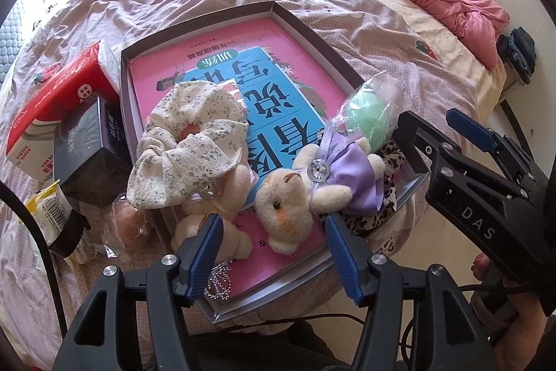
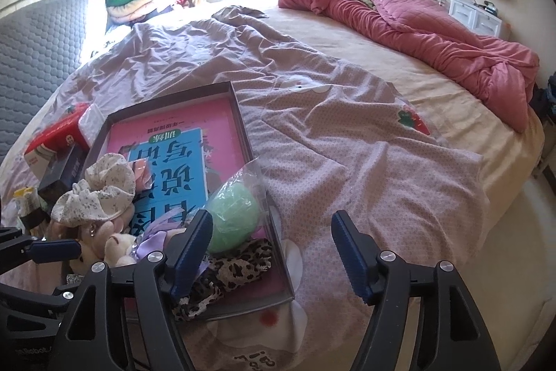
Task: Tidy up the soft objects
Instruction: 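Withdraw both open grippers up and away from the tray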
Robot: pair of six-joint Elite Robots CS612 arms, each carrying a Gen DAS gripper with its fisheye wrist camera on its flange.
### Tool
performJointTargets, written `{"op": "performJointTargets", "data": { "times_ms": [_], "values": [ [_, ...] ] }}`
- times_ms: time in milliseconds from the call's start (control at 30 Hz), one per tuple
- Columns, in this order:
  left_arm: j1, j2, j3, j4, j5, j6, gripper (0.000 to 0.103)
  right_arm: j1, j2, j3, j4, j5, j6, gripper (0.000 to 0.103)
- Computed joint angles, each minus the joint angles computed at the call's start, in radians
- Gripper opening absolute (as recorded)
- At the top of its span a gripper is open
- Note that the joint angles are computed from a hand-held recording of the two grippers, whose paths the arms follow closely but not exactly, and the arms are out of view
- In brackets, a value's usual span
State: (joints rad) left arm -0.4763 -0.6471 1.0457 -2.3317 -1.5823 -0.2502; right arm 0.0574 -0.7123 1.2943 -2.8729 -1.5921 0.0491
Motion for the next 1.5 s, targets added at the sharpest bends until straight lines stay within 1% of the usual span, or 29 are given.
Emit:
{"op": "performJointTargets", "data": {
  "times_ms": [67, 167, 267, 667, 1000, 1300, 1500],
  "values": [
    [0.0, -0.004, 0.005, -0.006, 0.003, -0.002, 0.061, 0.001, -0.003, 0.006, -0.01, -0.007, 0.01, 0.073],
    [-0.001, -0.009, 0.011, -0.01, 0.007, -0.006, 0.062, -0.002, -0.008, 0.011, -0.012, 0.003, 0.024, 0.073],
    [-0.004, -0.015, 0.019, -0.014, 0.018, -0.005, 0.063, -0.002, -0.013, 0.019, -0.021, -0.008, 0.028, 0.073],
    [-0.011, -0.051, 0.07, -0.052, 0.039, -0.003, 0.065, -0.004, -0.038, 0.052, -0.076, 0.011, 0.041, 0.075],
    [-0.018, -0.087, 0.126, -0.094, 0.062, 0.003, 0.065, 0.002, -0.057, 0.073, -0.12, 0.016, 0.028, 0.076],
    [-0.013, -0.127, 0.187, -0.148, 0.091, -0.025, 0.065, 0.014, -0.077, 0.089, -0.164, 0.042, 0.014, 0.077],
    [-0.006, -0.145, 0.214, -0.161, 0.111, -0.042, 0.065, 0.028, -0.085, 0.094, -0.185, 0.05, -0.016, 0.077]
  ]
}}
